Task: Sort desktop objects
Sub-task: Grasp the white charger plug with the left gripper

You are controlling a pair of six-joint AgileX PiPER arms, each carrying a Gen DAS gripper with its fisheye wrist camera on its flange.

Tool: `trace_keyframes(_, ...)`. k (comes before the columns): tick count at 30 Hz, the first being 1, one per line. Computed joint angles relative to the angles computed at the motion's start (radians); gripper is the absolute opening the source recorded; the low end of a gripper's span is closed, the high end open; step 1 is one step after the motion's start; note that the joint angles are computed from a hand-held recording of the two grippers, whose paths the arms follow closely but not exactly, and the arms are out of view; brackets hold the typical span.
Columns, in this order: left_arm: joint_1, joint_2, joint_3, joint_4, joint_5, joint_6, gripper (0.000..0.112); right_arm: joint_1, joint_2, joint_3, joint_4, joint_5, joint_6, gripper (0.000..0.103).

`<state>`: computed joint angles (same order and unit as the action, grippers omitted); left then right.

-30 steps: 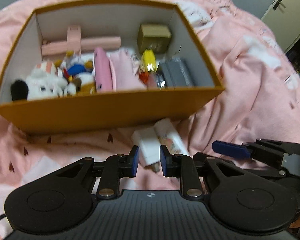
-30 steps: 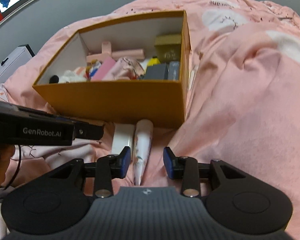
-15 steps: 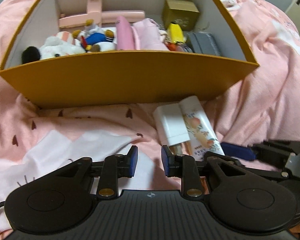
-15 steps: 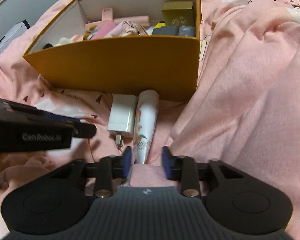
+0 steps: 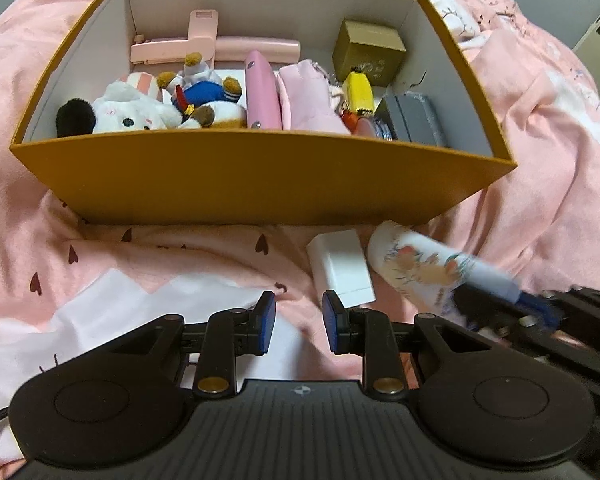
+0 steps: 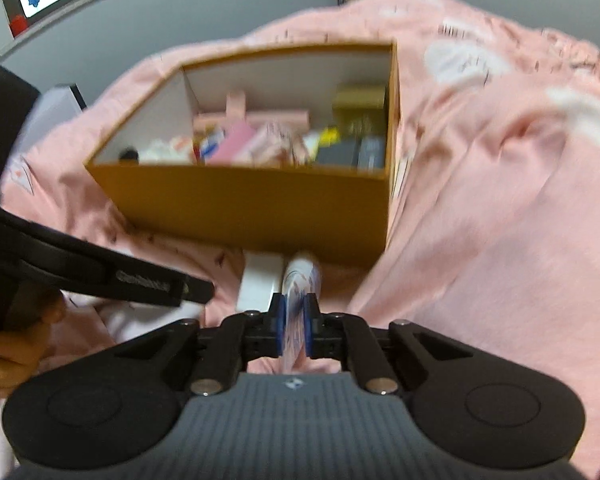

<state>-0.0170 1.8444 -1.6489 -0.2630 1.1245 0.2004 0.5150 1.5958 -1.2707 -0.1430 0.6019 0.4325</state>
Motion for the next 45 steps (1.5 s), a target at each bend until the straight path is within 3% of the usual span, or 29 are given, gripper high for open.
trace_keyframes(3, 0.001, 0.024, -0.031, -0.014, 0.012, -0.009, 0.029, 0.011, -0.030, 0.000, -0.098, -0.026, 0.087, 0.009)
trace_keyframes(8, -0.005, 0.101, -0.109, -0.050, 0.059, -0.031, 0.029, -0.007, 0.021, -0.065, -0.162, 0.003, 0.135, 0.009)
trace_keyframes(12, -0.020, 0.157, -0.153, -0.055, 0.081, -0.056, 0.034, -0.063, 0.062, -0.064, -0.036, -0.024, 0.053, 0.009)
trace_keyframes(15, -0.018, 0.177, -0.154, -0.081, 0.070, -0.070, 0.048, -0.096, 0.064, -0.033, 0.041, -0.060, 0.008, 0.009)
trace_keyframes(25, 0.024, 0.229, -0.148, -0.198, 0.080, -0.105, 0.058, -0.178, 0.064, 0.016, 0.322, -0.126, -0.175, 0.012)
trace_keyframes(30, -0.001, 0.242, -0.152, -0.172, 0.073, -0.117, 0.056, -0.188, 0.058, 0.030, 0.360, -0.135, -0.198, 0.012)
trace_keyframes(33, -0.010, 0.229, -0.135, -0.156, 0.055, -0.125, 0.049, -0.190, 0.051, 0.038, 0.364, -0.137, -0.198, 0.012)
trace_keyframes(35, -0.002, 0.212, -0.112, -0.175, 0.041, -0.115, 0.038, -0.191, 0.047, 0.044, 0.369, -0.142, -0.203, 0.012)
trace_keyframes(45, -0.009, 0.079, 0.008, -0.148, -0.030, -0.064, 0.037, -0.195, 0.008, 0.071, 0.379, -0.132, -0.211, 0.012)
